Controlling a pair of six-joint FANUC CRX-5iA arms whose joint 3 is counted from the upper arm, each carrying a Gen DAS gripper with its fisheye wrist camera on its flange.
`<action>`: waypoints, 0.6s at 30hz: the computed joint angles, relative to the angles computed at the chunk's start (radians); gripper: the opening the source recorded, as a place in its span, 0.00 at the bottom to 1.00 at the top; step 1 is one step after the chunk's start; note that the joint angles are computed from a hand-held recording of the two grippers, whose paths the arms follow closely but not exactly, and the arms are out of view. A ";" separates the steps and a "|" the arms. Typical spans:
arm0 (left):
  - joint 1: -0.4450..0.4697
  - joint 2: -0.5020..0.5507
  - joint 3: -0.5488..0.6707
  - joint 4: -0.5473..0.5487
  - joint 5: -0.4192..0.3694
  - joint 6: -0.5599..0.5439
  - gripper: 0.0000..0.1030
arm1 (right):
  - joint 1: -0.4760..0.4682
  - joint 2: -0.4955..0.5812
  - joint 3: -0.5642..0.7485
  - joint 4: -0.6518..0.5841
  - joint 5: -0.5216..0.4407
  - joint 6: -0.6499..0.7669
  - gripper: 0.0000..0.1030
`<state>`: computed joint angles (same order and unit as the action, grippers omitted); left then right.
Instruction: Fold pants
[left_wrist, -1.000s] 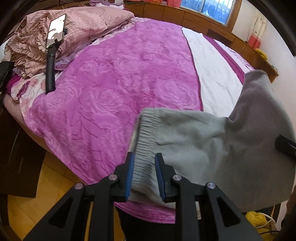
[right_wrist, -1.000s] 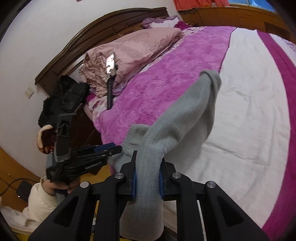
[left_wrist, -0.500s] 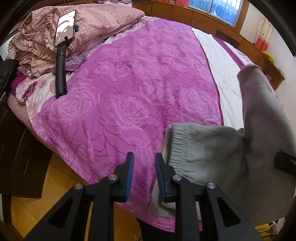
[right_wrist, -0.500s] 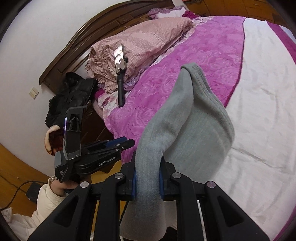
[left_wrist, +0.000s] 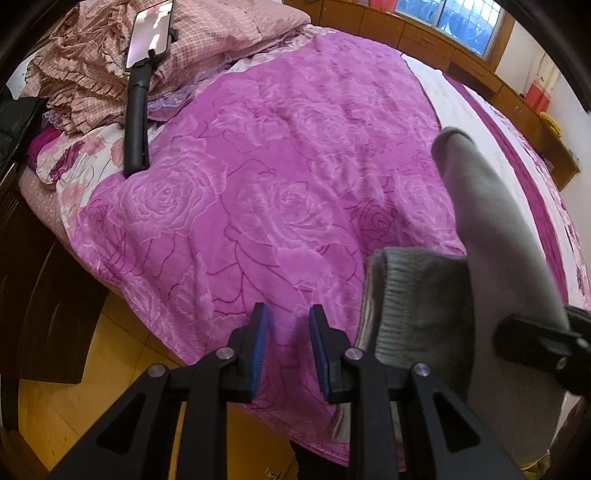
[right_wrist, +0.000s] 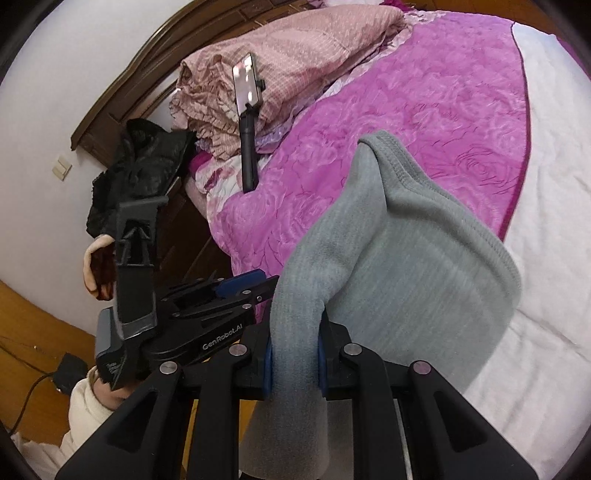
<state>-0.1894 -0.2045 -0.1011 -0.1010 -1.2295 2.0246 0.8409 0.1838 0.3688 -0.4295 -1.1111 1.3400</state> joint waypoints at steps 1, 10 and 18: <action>0.001 0.000 0.000 -0.001 -0.003 0.002 0.23 | 0.004 0.004 0.001 0.003 0.001 -0.001 0.10; 0.007 -0.013 0.013 -0.019 -0.010 0.013 0.23 | 0.020 -0.018 -0.026 0.009 0.033 -0.005 0.32; 0.024 -0.050 0.024 -0.004 -0.023 0.014 0.29 | 0.005 -0.100 -0.088 0.004 0.047 0.035 0.37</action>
